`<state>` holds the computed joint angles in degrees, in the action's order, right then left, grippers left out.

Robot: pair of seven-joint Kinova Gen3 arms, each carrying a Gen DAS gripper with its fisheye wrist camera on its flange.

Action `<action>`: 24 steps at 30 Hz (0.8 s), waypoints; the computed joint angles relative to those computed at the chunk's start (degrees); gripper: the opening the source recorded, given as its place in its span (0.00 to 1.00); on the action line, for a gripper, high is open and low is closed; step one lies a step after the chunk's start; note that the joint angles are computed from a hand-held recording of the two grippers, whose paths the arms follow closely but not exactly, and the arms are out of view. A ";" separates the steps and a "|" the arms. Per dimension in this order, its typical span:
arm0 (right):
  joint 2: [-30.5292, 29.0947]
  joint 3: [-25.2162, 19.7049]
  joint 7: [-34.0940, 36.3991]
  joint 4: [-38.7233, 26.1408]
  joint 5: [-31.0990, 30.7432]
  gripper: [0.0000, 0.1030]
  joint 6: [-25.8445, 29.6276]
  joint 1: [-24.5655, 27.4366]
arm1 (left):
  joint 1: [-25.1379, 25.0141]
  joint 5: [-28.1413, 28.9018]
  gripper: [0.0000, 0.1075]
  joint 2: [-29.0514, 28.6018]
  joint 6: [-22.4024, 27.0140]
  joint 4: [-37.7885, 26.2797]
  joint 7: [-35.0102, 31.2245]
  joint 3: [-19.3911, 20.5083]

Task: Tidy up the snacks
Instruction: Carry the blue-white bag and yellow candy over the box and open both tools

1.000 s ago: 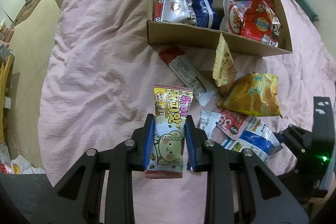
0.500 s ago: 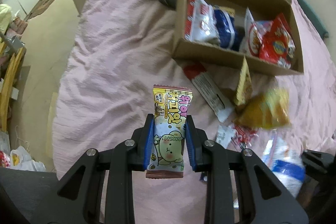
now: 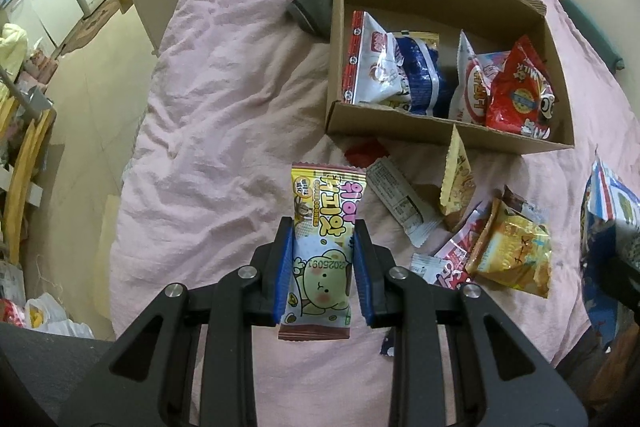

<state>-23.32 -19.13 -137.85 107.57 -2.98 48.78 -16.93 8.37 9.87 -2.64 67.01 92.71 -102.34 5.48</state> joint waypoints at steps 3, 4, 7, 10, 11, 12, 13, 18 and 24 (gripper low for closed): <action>-0.37 -1.10 -1.30 -0.14 0.64 0.64 -0.13 0.60 | 0.04 -0.17 0.22 -0.20 -0.22 0.03 0.30 0.02; -0.03 -1.35 -1.70 0.10 1.05 0.64 -1.00 1.00 | 0.00 0.04 0.22 -0.35 -0.20 -0.03 0.22 -0.06; -2.65 -1.41 -3.17 1.08 1.15 0.64 -1.50 1.75 | -0.33 1.72 0.22 -1.05 0.17 -0.81 -0.96 -0.62; -3.01 -0.98 -3.67 0.42 1.18 0.64 -1.76 2.89 | -0.59 3.60 0.22 -1.11 0.97 -3.20 -1.87 -0.92; -2.28 -0.55 -3.33 -0.22 1.43 0.64 -1.75 3.21 | -0.52 3.66 0.22 -0.89 1.09 -4.13 -1.79 -0.73; -1.49 0.07 -2.93 -0.96 1.59 0.64 -1.52 3.42 | -0.48 3.90 0.22 -0.62 1.20 -5.14 -1.85 -0.62; -0.92 0.80 -2.72 -1.28 1.47 0.64 -1.80 3.53 | -0.41 4.01 0.22 -0.32 1.25 -5.98 -1.80 -0.49; 3.17 6.82 0.97 -1.06 -1.85 0.64 -7.16 1.87 | 0.98 1.10 0.22 0.79 -0.72 -8.43 -1.41 1.06; 9.60 14.53 10.70 -2.13 -9.32 0.64 -10.14 -0.65 | 1.79 -0.66 0.22 3.94 -0.28 -11.86 0.13 1.41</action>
